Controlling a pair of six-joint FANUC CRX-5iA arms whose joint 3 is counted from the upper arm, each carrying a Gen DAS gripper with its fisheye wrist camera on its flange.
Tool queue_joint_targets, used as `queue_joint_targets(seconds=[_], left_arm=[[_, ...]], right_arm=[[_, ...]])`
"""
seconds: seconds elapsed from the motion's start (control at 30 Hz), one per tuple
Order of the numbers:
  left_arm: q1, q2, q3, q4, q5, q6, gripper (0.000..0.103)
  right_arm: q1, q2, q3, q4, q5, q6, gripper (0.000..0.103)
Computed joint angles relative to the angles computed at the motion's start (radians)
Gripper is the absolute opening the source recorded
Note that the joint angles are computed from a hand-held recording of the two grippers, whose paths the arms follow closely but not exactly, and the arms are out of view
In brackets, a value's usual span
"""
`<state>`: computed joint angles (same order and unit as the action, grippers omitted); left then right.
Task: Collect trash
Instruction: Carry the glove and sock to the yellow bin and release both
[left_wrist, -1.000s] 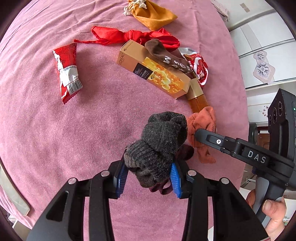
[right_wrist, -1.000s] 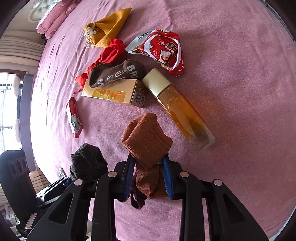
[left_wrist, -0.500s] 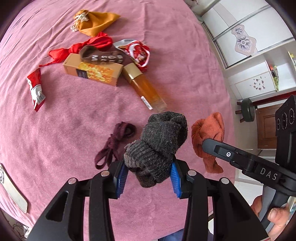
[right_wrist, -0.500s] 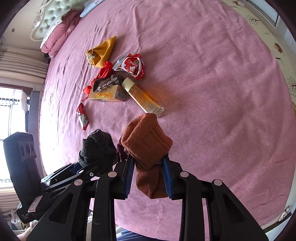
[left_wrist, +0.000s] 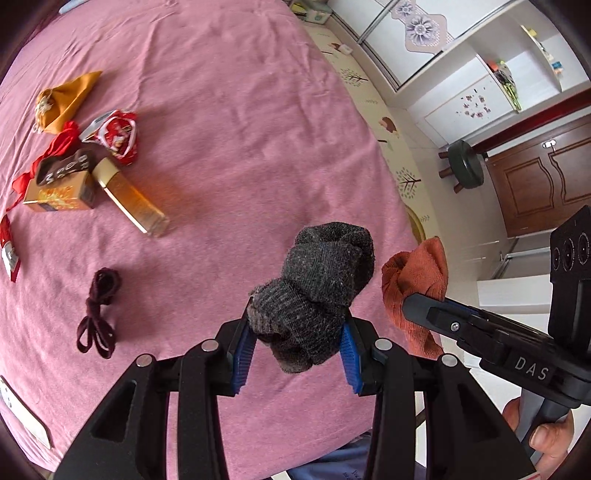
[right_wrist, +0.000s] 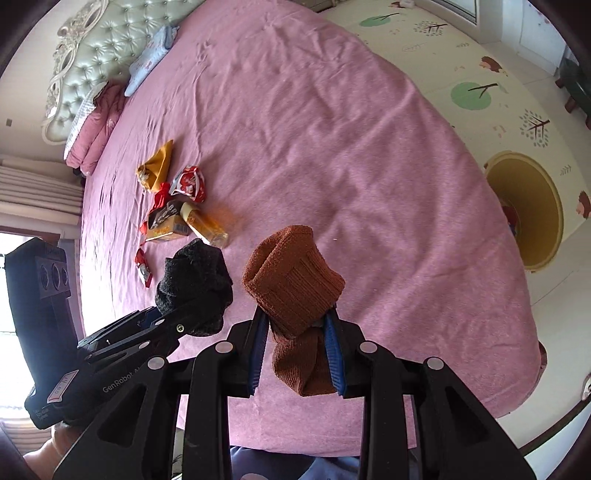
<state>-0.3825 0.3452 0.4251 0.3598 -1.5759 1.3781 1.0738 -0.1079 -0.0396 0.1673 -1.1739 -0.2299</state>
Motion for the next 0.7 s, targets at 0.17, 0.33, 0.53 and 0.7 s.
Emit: queue_joint_targets(seconds=[0.17,0.33,0.53,0.7], left_arm=[[-0.089,0.053,0.076,0.001,-0.006,0.029,0.041],[-0.169,0.129,0.182,0.004,-0.015,0.053,0.041],[-0.257,0.239,0.341,0.004,-0.053,0.079,0.041],[-0.319,0.355,0.519,0.009,-0.116,0.107,0.041]], right_arm=[[0.036,-0.127,-0.121,0.060,-0.042,-0.121,0.029],[0.066,-0.239,-0.208,0.111,-0.118,-0.205,0.029],[0.090,-0.360,-0.293,0.154,-0.211,-0.285,0.029],[0.123,-0.454,-0.359,0.185,-0.275,-0.373,0.029]])
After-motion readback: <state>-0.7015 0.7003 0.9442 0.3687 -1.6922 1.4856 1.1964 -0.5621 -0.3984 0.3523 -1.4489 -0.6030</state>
